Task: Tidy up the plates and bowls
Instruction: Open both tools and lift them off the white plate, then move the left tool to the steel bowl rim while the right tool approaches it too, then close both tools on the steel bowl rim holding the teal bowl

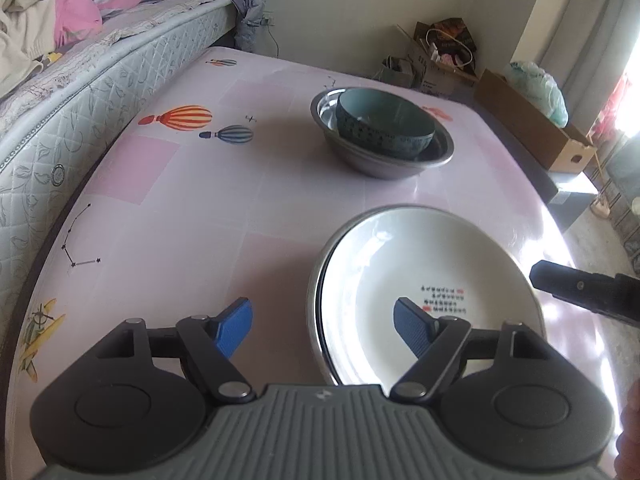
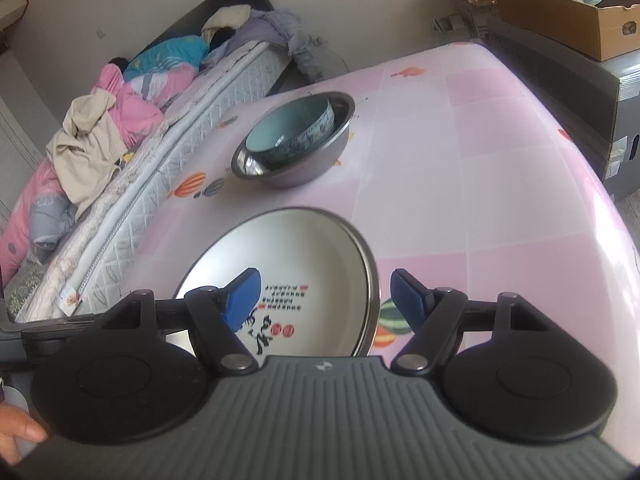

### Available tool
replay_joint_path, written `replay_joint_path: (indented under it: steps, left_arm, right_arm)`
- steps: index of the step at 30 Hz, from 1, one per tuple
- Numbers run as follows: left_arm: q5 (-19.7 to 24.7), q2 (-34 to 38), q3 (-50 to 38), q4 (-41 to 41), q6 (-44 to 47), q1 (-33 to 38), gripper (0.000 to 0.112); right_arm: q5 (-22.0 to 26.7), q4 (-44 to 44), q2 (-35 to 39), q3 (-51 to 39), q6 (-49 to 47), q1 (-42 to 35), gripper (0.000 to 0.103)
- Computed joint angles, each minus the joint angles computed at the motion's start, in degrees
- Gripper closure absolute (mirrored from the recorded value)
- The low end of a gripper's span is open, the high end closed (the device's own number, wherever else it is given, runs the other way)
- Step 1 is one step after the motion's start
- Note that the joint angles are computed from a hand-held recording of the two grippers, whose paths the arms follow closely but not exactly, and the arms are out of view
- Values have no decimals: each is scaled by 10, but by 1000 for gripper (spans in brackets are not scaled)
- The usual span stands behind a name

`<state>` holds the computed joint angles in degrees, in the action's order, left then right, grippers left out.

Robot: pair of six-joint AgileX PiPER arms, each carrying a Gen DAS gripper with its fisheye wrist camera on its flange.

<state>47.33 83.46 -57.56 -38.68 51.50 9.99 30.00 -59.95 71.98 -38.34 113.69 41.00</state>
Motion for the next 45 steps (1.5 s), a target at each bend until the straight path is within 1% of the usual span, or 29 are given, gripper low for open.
replay_joint_path:
  steps: [2, 4, 6, 9, 11, 13, 15, 17, 18, 20, 21, 22, 25, 29, 31, 32, 36, 40, 41, 43, 45]
  left_arm:
    - [16, 19, -30, -16, 3, 5, 30]
    - [25, 44, -67, -20, -1, 0, 30]
    - [9, 61, -93, -17, -8, -16, 30]
    - [-20, 98, -138, -2, -34, -44, 30]
    - [-24, 133, -180, 6, -58, -58, 30]
    - [-31, 169, -226, 28, -98, -74, 35]
    - [-37, 204, -272, 55, -138, -92, 40]
    - [-27, 238, -318, 75, -173, -102, 45]
    - [-16, 256, -344, 81, -190, -105, 47]
    - [10, 295, -395, 83, -226, -106, 51]
    - [25, 312, -420, 82, -242, -106, 53]
    - [37, 327, -439, 80, -254, -105, 57]
    - [72, 366, -490, 82, -285, -107, 68]
    - [95, 401, -531, 82, -301, -111, 73]
    - [107, 416, -551, 82, -311, -113, 78]
    - [111, 423, -562, 83, -319, -114, 78]
    - [118, 446, -592, 79, -339, -115, 86]
    - [120, 456, -603, 74, -347, -118, 96]
    - [119, 457, -604, 76, -351, -119, 96]
    - [116, 457, -603, 77, -358, -121, 98]
    - [109, 455, -596, 74, -360, -122, 100]
  right_arm:
    - [-29, 8, -12, -2, -22, -42, 31]
    - [-75, 39, -14, -13, -77, -103, 31]
    - [-108, 122, -8, -34, -188, -158, 31]
    - [-173, 260, 31, -69, -360, -245, 31]
    - [-198, 364, 71, -99, -475, -285, 32]
    - [-214, 472, 109, -130, -589, -315, 34]
    - [-215, 582, 154, -169, -704, -343, 38]
    - [-210, 696, 196, -207, -819, -363, 50]
    - [-208, 753, 215, -224, -876, -372, 52]
    - [-203, 866, 251, -250, -990, -390, 61]
    - [-201, 922, 269, -264, -1048, -399, 63]
    - [-199, 979, 285, -275, -1105, -406, 67]
    - [-192, 1094, 321, -296, -1216, -418, 76]
    - [-181, 1191, 353, -316, -1308, -424, 82]
    - [-176, 1260, 361, -319, -1374, -426, 83]
    - [-172, 1269, 366, -324, -1381, -427, 83]
    - [-168, 1263, 381, -345, -1374, -426, 86]
    - [-161, 1227, 397, -370, -1339, -423, 91]
    - [-160, 1203, 402, -379, -1317, -421, 93]
    - [-158, 1181, 412, -391, -1295, -417, 94]
    - [-156, 1198, 421, -398, -1305, -417, 95]
